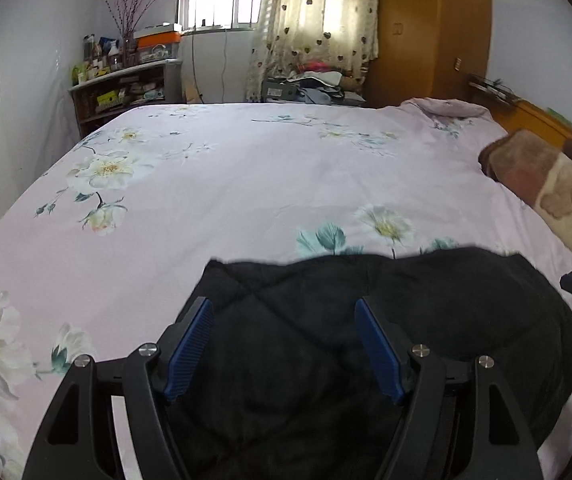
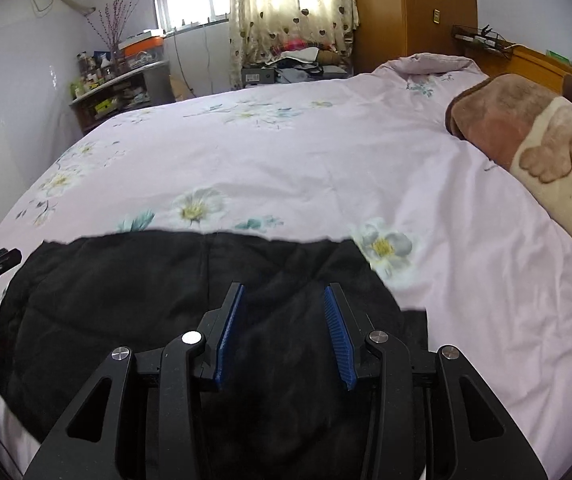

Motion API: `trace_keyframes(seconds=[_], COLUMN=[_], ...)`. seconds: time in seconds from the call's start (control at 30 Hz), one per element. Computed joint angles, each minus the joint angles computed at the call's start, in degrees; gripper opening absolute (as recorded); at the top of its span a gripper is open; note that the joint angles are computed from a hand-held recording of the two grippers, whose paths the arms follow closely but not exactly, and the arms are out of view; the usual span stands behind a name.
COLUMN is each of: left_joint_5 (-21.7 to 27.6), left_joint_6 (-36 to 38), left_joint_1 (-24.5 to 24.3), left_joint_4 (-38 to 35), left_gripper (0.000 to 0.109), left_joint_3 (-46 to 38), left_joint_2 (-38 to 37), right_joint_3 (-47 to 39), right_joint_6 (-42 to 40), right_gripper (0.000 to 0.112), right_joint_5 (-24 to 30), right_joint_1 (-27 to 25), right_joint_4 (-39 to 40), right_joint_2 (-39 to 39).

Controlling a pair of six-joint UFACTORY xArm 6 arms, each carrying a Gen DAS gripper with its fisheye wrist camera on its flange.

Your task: Fold large clothes

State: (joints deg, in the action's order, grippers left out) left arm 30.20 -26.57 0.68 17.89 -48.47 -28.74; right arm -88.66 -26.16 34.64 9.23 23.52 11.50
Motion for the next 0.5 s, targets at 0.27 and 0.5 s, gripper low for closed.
trace_keyframes(seconds=[0.27,0.5], left_joint_5=[4.68,9.86], left_joint_6=[-1.12,-1.75], left_joint_1=[2.10,0.20], left_joint_4=[-1.33,-0.61], left_gripper=[0.075,0.068], left_joint_3=[5.25,11.86], left_joint_2=[-3.37,-15.80], right_joint_3=[1.09,11.75], right_joint_6=[5.11,-1.47], right_gripper=[0.041,0.040], right_joint_5=[3.99,2.40], right_joint_1=[-2.86,-4.25], right_joint_4=[-5.43,2.16], right_joint_2=[2.39,-9.14])
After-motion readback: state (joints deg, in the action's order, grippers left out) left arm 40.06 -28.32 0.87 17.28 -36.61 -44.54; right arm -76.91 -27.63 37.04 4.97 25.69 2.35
